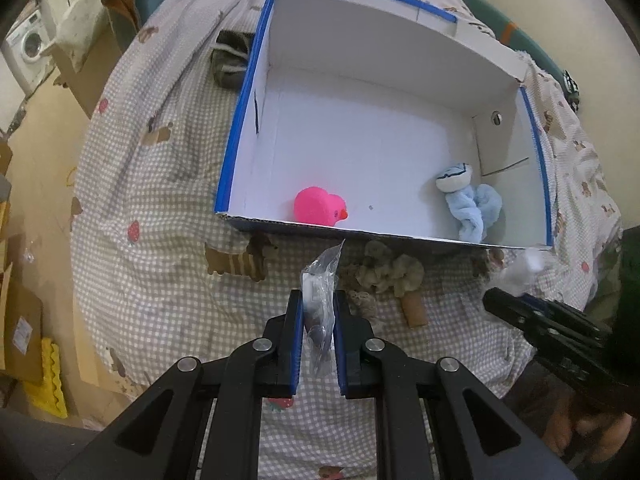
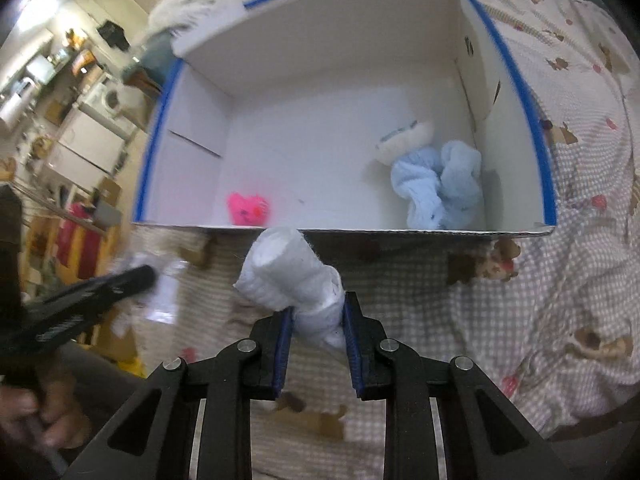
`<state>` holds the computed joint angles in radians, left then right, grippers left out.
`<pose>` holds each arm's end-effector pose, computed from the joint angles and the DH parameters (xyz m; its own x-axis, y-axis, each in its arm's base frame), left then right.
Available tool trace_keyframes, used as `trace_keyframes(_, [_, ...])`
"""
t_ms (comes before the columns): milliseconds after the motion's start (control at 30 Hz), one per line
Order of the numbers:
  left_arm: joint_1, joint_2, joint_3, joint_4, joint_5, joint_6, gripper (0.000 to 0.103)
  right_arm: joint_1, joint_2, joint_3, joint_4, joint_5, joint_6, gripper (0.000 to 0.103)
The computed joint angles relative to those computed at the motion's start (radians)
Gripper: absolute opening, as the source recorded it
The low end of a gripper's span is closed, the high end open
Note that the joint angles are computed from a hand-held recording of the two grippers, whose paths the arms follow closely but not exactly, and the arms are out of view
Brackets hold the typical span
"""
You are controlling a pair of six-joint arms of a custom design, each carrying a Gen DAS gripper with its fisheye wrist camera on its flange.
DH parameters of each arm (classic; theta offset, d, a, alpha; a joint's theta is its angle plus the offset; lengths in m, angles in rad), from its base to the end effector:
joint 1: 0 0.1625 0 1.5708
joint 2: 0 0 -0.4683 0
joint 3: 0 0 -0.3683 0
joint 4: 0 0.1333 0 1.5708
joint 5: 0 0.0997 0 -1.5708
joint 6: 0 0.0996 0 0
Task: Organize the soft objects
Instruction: 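Lower the plastic bag and white sock into the box and open both grippers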
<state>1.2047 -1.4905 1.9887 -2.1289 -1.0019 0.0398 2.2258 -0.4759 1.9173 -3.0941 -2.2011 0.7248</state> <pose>0.0079 -0.5017 0.3755 -0.7834 0.3084 -0.5397 0.3888 0.9205 -0.0384 0.4062 -0.4064 -0.0602 -0.9041 0.1842 0.3855 -0.0103 0.8926 -0.4507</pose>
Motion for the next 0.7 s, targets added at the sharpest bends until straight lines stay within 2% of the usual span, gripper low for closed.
trace_keyframes(133, [-0.023,-0.03,0.01,-0.003,0.006,-0.014,0.012,0.039,-0.047,0.047,-0.062,-0.008,-0.015,0.026])
trace_keyframes(333, [-0.069,-0.094,0.041,-0.004,0.051,-0.054,0.012,0.085,-0.095,0.082,-0.147,-0.031,-0.064,0.026])
trace_keyframes(500, [-0.094,-0.103,0.026,0.007,0.03,-0.058,0.012,0.085,-0.102,0.072,-0.163,-0.028,-0.07,0.026])
trace_keyframes(567, [-0.094,-0.089,0.011,0.004,0.023,-0.059,0.012,0.082,-0.073,0.023,-0.151,-0.023,-0.073,0.026])
trace_keyframes(700, [-0.092,-0.05,-0.004,-0.045,0.046,-0.002,0.012,0.061,-0.059,0.015,-0.174,-0.022,-0.085,0.027])
